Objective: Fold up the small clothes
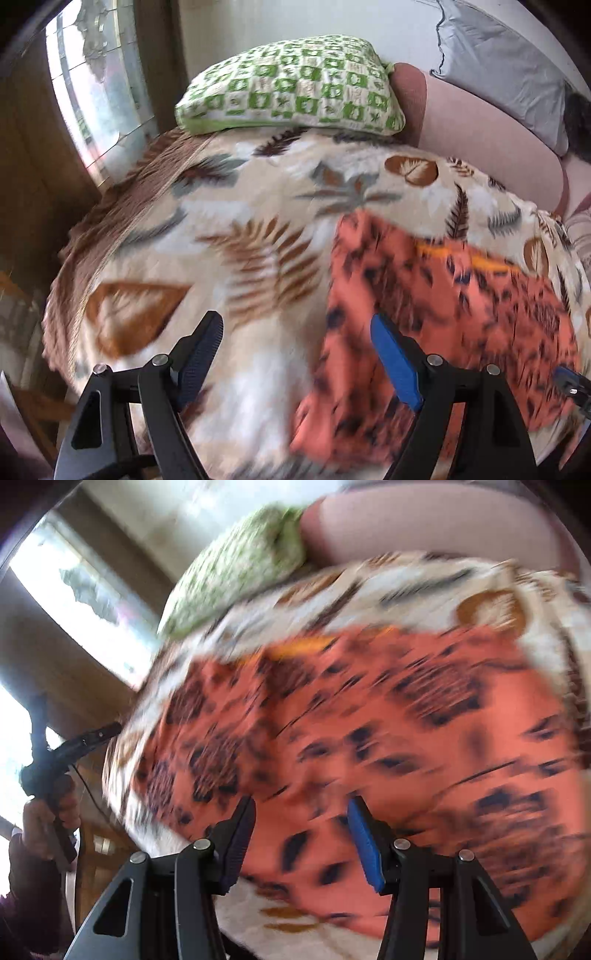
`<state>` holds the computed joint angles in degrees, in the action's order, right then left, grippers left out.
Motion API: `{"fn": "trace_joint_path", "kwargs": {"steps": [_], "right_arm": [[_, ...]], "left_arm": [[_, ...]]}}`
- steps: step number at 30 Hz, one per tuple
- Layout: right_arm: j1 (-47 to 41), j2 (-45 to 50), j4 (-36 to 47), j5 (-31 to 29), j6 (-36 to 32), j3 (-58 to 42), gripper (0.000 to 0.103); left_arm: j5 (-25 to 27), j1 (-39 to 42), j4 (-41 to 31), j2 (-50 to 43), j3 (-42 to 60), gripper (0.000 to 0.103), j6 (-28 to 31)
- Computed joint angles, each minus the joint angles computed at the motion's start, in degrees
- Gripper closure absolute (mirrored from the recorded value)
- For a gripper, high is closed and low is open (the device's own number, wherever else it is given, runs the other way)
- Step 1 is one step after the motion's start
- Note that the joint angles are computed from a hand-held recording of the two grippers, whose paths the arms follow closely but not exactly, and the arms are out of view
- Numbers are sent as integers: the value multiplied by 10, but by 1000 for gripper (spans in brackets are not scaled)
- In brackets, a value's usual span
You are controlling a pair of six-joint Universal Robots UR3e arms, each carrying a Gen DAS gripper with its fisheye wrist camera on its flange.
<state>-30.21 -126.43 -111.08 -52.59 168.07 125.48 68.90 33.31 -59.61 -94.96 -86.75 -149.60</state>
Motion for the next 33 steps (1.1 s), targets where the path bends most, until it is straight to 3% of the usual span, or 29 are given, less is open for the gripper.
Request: {"fn": "trace_joint_path", "kwargs": {"steps": [3,5,9,12,15,18,20,22,24,25,26,28,30,33], "right_arm": [[-134,-39,97,28,-49,-8,47],[-206,-44,162,41,-97,-7,47],[-274,-25,209,4,-120,23,50],[-282,-35,206,-14,-120,22,51],[-319,-68,229,37,-149,10,51],[-314,-88,204,106,-135,12,48],[-267,-55,138,125,-103,21,48],[-162,37,-14,89,-6,29,48],[-79,128,-84,19,40,21,46],[-63,138,-108,1,48,28,46],[-57,124,-126,-5,53,36,46],[-67,88,-74,-2,34,24,47],[-118,14,1,44,-19,45,47],[-141,-51,96,73,-62,46,46]], "left_arm": [[33,-68,-19,-95,93,20,-51],[95,-116,8,-144,119,20,-86],[193,-168,28,-232,159,17,-109],[177,-155,23,-225,158,16,-130],[189,-156,40,-178,121,16,-112],[115,-123,70,-75,14,16,-76],[89,-110,67,-24,-38,16,-52],[69,-101,66,14,-92,16,-25],[101,-113,85,16,-129,16,-16],[136,-127,111,4,-145,16,-26],[137,-126,126,4,-159,13,-30],[127,-117,119,8,-157,12,-43],[135,-121,86,16,-137,13,-50],[91,-104,99,82,-187,12,-22]]}}
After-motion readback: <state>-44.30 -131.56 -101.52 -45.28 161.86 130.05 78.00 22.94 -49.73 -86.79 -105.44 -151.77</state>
